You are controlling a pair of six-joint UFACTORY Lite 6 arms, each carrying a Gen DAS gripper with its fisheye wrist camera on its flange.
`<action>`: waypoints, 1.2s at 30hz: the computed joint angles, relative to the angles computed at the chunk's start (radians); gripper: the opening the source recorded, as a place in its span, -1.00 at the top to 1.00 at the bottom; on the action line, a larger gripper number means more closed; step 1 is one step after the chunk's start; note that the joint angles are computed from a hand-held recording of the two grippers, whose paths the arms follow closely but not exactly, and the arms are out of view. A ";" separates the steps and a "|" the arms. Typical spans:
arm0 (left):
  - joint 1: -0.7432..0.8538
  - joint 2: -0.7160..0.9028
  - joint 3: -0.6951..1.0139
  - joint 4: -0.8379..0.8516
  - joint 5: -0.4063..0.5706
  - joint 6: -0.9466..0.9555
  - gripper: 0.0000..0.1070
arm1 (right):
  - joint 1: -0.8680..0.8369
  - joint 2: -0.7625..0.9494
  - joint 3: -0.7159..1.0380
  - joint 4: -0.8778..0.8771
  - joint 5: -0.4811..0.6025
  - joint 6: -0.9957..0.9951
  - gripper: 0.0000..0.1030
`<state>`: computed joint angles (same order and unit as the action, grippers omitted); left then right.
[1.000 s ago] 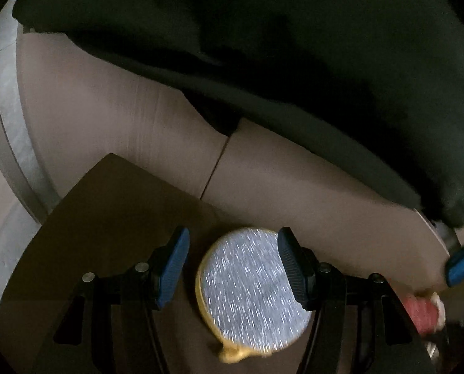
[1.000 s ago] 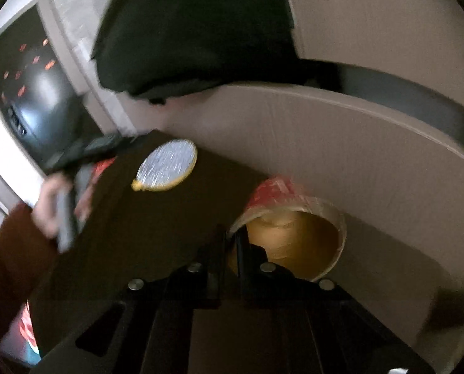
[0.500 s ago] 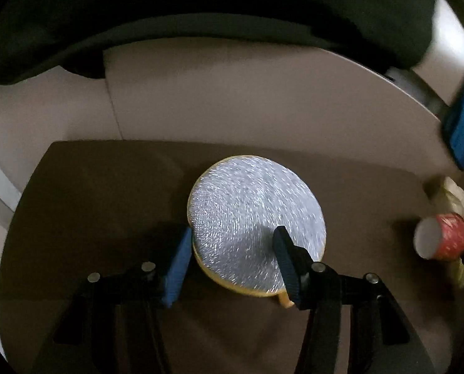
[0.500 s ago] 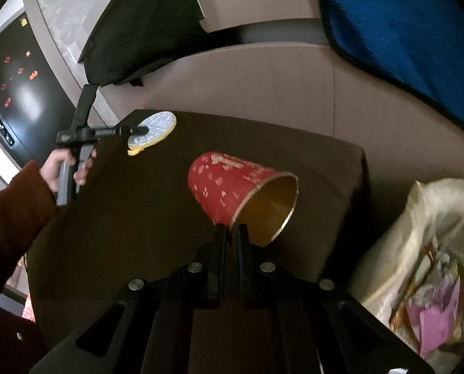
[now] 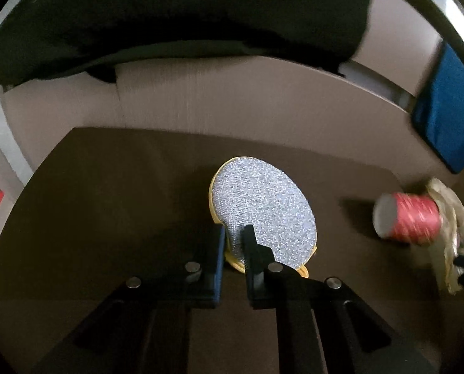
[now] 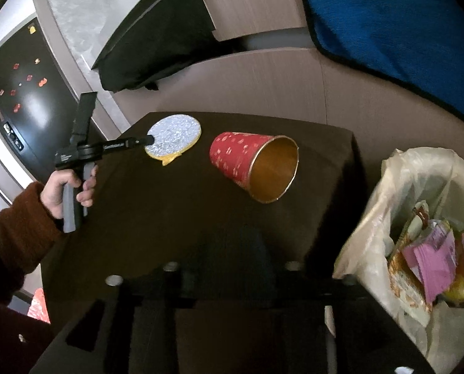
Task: Collect trash
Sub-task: 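Grasp the round silver sponge with the left tool while the right tool grasps the red cup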
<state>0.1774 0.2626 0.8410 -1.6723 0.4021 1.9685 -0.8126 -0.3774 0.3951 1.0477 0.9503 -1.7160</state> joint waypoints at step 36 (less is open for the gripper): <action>0.583 -0.339 -0.409 0.498 0.455 -0.244 0.41 | 0.366 0.303 0.245 0.048 -0.221 0.122 -0.13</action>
<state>0.7600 -0.0768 0.4322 -1.1740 0.8572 1.7241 -0.4469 -0.0746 0.6405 1.0953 0.7298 -1.5944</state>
